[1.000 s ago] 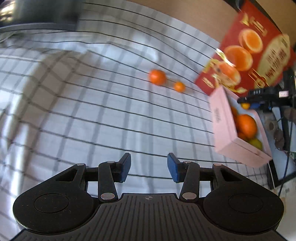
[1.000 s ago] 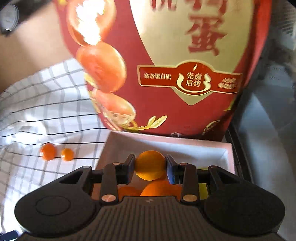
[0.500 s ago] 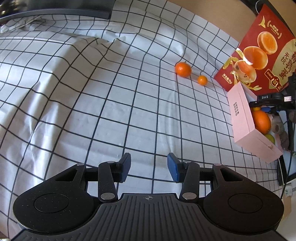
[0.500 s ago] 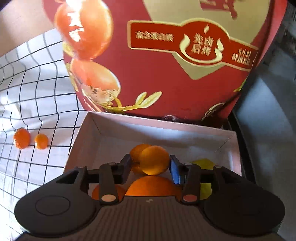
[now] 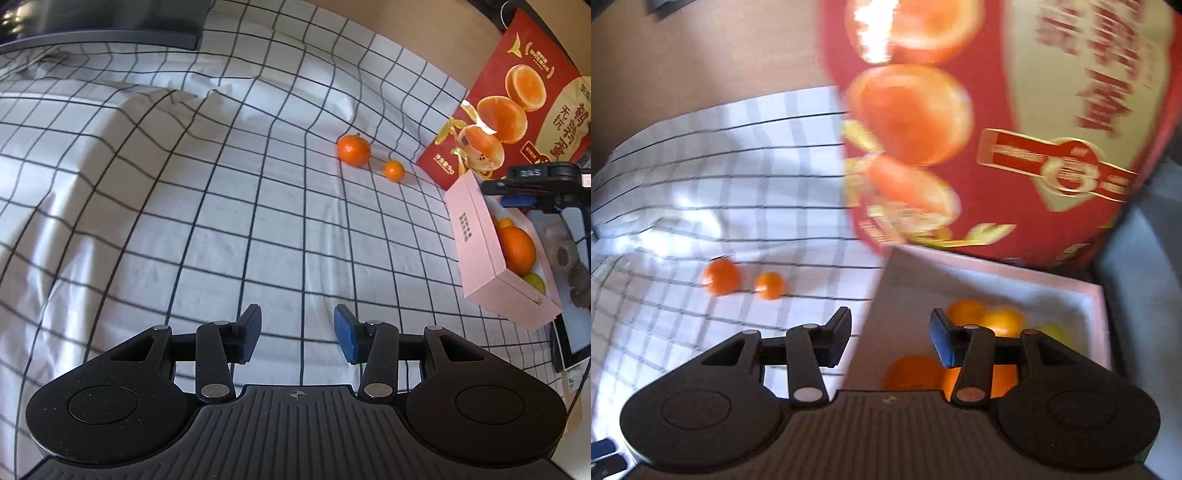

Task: Organize fruits
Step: 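Grasp the stemmed orange with the left gripper while the right grasps a small mandarin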

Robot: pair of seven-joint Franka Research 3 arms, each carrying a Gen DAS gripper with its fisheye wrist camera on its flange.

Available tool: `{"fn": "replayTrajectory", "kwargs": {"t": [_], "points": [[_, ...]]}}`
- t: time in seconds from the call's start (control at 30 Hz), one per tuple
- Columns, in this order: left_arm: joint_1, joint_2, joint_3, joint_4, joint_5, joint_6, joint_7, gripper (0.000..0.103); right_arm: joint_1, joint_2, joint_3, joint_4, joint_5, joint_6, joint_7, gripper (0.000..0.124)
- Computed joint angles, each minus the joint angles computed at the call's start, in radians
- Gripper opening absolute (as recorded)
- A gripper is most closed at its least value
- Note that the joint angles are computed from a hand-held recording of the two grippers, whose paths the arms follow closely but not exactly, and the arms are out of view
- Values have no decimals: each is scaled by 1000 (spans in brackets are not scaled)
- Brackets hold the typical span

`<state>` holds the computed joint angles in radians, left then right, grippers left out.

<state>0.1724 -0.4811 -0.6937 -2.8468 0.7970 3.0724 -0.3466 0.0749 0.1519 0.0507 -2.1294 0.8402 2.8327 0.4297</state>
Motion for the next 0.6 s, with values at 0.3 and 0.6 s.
{"fn": "replayTrajectory", "kwargs": {"t": [0.3, 0.6], "points": [[234, -90, -140, -66, 0, 227, 46, 48, 121, 15, 43, 6, -164, -24, 157, 47], [416, -67, -209, -117, -105, 422, 226, 48, 261, 232, -46, 149, -502, 98, 569, 48]]}}
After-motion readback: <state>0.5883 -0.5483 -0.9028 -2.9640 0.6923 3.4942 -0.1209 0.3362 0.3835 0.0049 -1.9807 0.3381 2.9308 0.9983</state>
